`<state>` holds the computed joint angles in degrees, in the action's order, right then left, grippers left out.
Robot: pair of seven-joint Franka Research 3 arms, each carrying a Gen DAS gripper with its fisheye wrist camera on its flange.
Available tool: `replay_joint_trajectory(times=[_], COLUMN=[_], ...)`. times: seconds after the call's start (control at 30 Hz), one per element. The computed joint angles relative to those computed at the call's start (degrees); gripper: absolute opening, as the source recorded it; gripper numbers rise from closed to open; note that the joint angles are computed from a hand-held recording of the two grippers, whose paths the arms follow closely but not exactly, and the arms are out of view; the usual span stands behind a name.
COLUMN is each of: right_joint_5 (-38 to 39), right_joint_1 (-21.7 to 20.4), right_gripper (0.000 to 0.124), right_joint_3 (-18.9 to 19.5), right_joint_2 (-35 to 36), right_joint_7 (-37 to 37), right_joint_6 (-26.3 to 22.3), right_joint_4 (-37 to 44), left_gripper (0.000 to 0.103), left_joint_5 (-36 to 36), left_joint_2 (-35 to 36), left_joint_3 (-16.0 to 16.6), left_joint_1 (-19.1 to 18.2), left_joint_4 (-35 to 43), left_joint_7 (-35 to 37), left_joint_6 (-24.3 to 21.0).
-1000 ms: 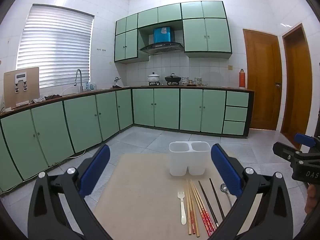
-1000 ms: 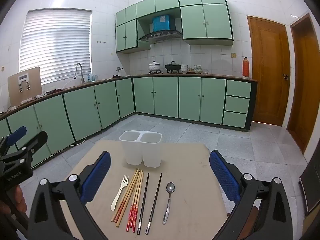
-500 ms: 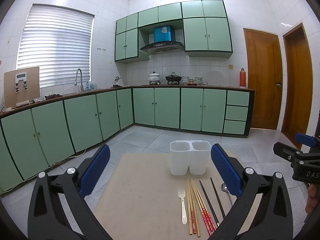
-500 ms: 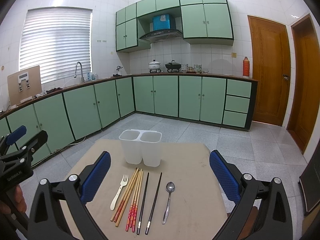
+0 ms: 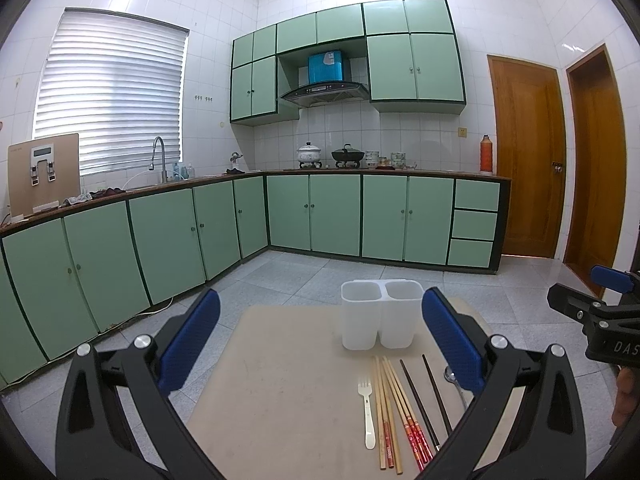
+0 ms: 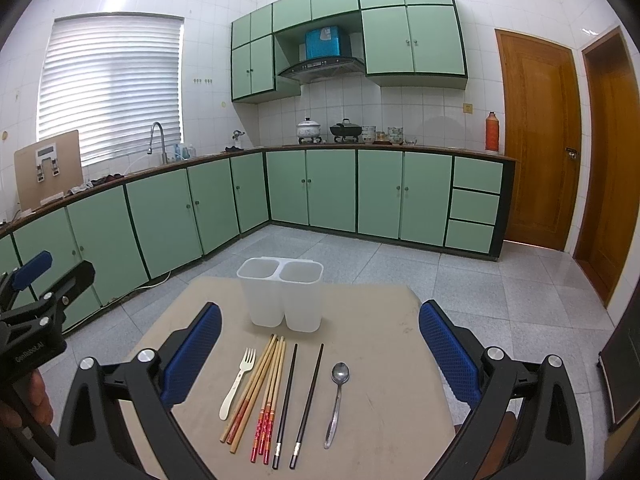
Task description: Organize utensils
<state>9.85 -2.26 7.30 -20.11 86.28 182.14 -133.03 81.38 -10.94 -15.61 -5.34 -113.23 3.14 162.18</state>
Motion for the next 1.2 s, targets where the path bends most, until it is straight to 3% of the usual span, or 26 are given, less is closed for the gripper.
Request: replay_joint_trajectory(times=[1.2], right_joint_5=[-0.3], right_joint_1=[-0.4], right_gripper=[0.097], right_joint_3=[0.4], right_joint_2=[1.0], right_joint_7=[-0.2], right_joint_6=[-0.3], right_joint_4=[1.0], left_gripper=[0.098], left_joint_5=[0.7], left_joint_2=[0.4], left_joint_3=[0.4], left_joint_1=[0.1], left_joint_4=[-0.1], left_joint_7=[-0.5], left_joint_6=[0.3])
